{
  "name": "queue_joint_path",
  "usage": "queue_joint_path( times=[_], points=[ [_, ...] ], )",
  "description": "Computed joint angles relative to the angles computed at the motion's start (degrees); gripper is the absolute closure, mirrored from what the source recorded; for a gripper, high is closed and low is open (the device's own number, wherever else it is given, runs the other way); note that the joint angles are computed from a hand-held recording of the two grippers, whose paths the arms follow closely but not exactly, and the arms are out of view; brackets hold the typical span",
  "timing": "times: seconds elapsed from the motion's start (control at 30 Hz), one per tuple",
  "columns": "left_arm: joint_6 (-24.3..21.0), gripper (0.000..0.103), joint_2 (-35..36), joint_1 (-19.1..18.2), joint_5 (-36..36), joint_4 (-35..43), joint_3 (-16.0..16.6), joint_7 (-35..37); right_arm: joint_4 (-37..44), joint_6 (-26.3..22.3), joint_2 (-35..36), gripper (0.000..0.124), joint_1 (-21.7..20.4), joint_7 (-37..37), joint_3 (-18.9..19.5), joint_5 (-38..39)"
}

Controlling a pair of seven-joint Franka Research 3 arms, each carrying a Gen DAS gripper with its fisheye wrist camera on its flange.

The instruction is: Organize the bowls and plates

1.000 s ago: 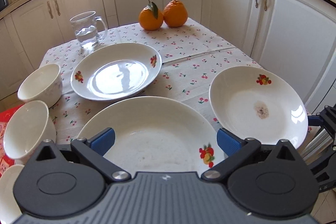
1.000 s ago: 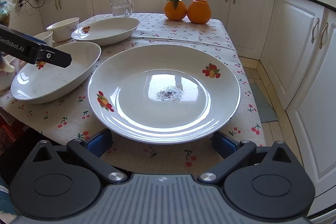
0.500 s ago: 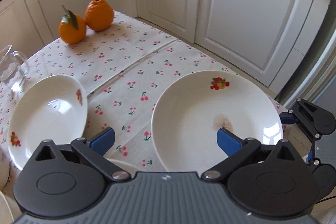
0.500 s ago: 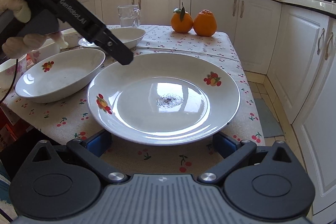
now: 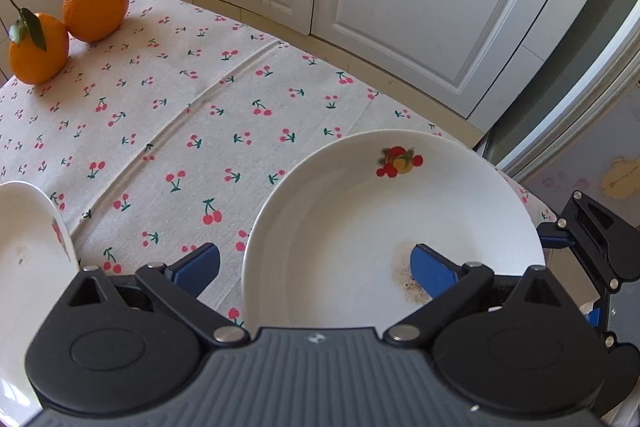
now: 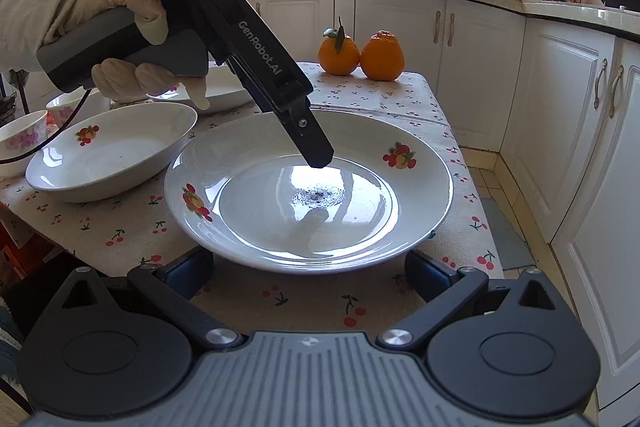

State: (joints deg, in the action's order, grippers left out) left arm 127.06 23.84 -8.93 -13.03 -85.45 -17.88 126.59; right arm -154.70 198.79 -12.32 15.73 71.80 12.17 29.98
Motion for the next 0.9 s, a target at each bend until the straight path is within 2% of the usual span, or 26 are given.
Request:
queue_joint_path(
  times=[0.17, 0.27, 0.37, 0.47, 0.57, 0.7, 0.9],
  points=[
    [-3.52, 0.004, 2.56, -0.13, 0.37, 3.87, -0.22, 1.20, 0.90, -2.59, -0.50, 0.021, -1.52, -0.93, 1.25, 0.83],
    [-5.06, 0.011, 3.56, -0.30, 0.76, 5.52, -0.17, 1.32, 1.26, -3.79, -0.62, 0.021, -1.75, -0.63, 0.94, -0.49],
    [-6.69, 0.016, 4.22, -0.08, 0.34, 6.88, -0.35, 1.77, 1.46, -4.12, -0.77, 0.021, -4.87, -1.39, 4.24, 0.08],
    [-8.24, 0.019, 4.83, 0.10, -0.31, 8.04, -0.54, 2.21, 1.49, -4.72, -0.89, 0.021, -4.11, -0.64, 3.04, -1.19],
    [-8.75, 0.026, 4.72, -0.04, -0.21, 8.15, -0.51, 2.95, 1.34, -4.73, -1.02, 0.021, -2.59, 0.50, 1.10, -2.85],
    [-8.43, 0.032, 4.62, -0.26, 0.19, 8.06, -0.19, 3.01, 0.73, -4.61, -1.49, 0.021, 2.25, 3.67, -4.85, -6.42],
    [-8.35, 0.034, 4.71, -0.26, 0.40, 8.16, -0.14, 3.17, 1.16, -6.02, -1.80, 0.022, -1.62, 4.48, -1.20, -6.84]
  ],
)
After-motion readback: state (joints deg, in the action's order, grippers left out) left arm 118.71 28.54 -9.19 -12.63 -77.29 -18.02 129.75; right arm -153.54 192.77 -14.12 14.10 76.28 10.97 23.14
